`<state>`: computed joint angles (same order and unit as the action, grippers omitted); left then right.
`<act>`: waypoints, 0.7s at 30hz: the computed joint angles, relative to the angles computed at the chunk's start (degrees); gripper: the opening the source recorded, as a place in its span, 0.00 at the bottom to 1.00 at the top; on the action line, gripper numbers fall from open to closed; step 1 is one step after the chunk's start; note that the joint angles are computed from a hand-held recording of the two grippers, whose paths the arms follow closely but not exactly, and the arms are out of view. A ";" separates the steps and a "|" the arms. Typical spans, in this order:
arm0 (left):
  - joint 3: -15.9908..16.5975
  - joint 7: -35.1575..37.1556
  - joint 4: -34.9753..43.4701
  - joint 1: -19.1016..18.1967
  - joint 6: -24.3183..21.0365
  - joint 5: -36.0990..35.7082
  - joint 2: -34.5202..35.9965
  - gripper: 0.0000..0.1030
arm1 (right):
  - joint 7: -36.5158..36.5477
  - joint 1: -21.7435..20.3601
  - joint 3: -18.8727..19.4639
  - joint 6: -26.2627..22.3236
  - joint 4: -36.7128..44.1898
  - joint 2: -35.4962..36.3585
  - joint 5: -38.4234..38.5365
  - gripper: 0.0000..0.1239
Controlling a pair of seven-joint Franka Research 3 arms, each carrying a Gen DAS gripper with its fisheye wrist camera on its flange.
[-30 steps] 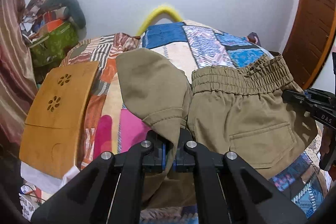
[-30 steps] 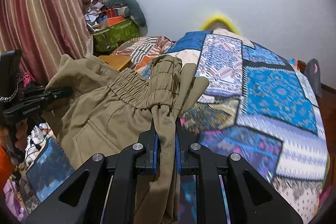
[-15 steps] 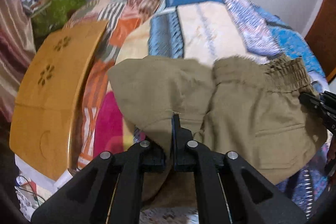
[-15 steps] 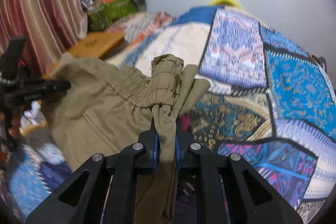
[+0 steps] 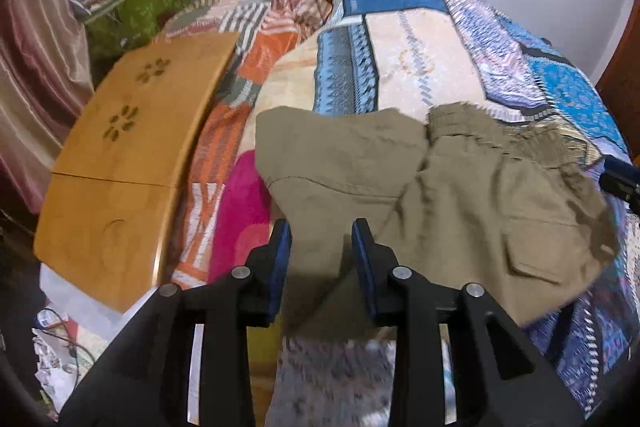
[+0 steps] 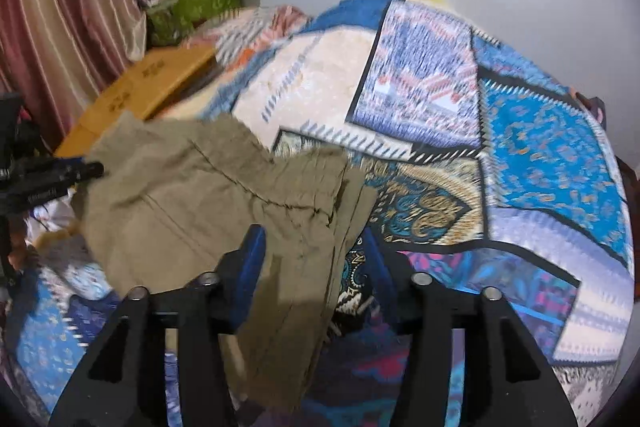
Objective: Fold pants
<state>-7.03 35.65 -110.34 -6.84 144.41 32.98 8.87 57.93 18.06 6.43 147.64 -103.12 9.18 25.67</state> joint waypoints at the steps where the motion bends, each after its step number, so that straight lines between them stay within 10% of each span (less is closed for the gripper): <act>1: -0.04 -1.47 -0.47 -0.70 -0.94 1.66 -1.44 0.31 | -0.22 -0.16 -0.06 0.34 -0.92 -1.39 0.37 0.39; 10: -5.22 -9.55 -5.57 -2.62 -1.72 9.14 -16.60 0.32 | -7.66 0.07 -2.17 3.34 -10.77 -18.09 11.12 0.39; 21: -16.34 -19.46 -6.77 -4.91 -9.34 17.02 -30.96 0.58 | -15.58 8.24 -7.43 6.42 -25.60 -42.66 21.93 0.45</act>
